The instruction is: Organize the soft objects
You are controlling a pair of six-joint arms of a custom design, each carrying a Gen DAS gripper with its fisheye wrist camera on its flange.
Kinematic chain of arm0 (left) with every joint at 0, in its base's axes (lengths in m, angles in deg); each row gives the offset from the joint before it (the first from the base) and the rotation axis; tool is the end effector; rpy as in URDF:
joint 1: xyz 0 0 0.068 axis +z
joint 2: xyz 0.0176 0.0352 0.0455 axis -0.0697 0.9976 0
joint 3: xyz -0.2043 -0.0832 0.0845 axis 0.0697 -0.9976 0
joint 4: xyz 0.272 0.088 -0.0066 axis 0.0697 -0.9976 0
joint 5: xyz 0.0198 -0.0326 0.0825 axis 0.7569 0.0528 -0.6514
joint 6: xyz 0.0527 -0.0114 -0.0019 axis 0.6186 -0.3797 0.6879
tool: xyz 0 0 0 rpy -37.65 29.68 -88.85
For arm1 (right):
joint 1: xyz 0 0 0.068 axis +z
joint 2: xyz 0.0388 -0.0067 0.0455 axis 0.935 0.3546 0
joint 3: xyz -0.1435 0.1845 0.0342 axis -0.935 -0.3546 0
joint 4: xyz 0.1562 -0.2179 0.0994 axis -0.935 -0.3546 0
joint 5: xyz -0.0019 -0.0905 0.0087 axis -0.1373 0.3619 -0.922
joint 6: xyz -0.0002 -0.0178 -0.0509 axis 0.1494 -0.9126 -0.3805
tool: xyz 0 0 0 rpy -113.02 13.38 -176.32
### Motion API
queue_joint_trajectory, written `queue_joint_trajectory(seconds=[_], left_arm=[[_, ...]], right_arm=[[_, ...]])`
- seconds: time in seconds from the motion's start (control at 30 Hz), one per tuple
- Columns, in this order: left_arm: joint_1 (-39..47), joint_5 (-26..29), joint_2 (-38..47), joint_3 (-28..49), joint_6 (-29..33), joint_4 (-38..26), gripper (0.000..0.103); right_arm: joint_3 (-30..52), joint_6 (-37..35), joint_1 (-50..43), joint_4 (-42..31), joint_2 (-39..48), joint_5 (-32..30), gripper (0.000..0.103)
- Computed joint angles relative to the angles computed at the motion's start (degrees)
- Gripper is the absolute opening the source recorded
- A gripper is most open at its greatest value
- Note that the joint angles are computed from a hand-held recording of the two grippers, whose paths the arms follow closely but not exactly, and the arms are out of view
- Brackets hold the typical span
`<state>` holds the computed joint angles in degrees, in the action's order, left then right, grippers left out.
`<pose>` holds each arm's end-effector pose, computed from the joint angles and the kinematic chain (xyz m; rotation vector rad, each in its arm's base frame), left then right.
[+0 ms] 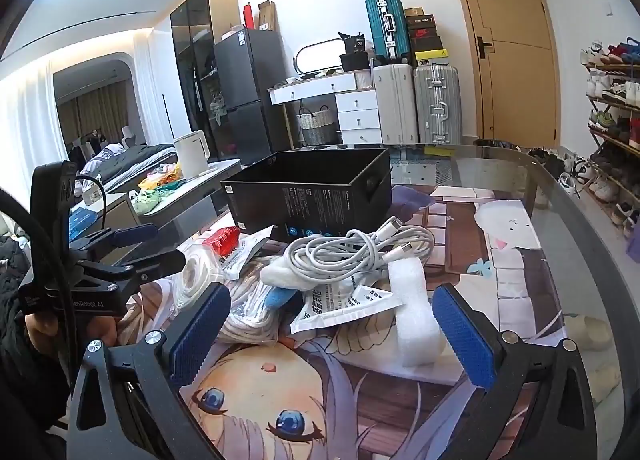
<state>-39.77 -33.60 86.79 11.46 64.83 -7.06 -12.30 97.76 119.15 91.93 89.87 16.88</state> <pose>0.2044 -0.1406 -0.0022 0.4249 2.1116 -0.2875 0.1315 0.1309 0.0052 -0.1481 2.0839 0.2991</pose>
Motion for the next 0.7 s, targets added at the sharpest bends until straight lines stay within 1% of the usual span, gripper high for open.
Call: queue_joint_trajectory(seconds=[0.7], left_arm=[[-0.01,-0.13,0.25,0.19,0.08,0.02,0.103]], right_arm=[[0.13,0.12,0.33,-0.60,-0.18,0.31,0.103]])
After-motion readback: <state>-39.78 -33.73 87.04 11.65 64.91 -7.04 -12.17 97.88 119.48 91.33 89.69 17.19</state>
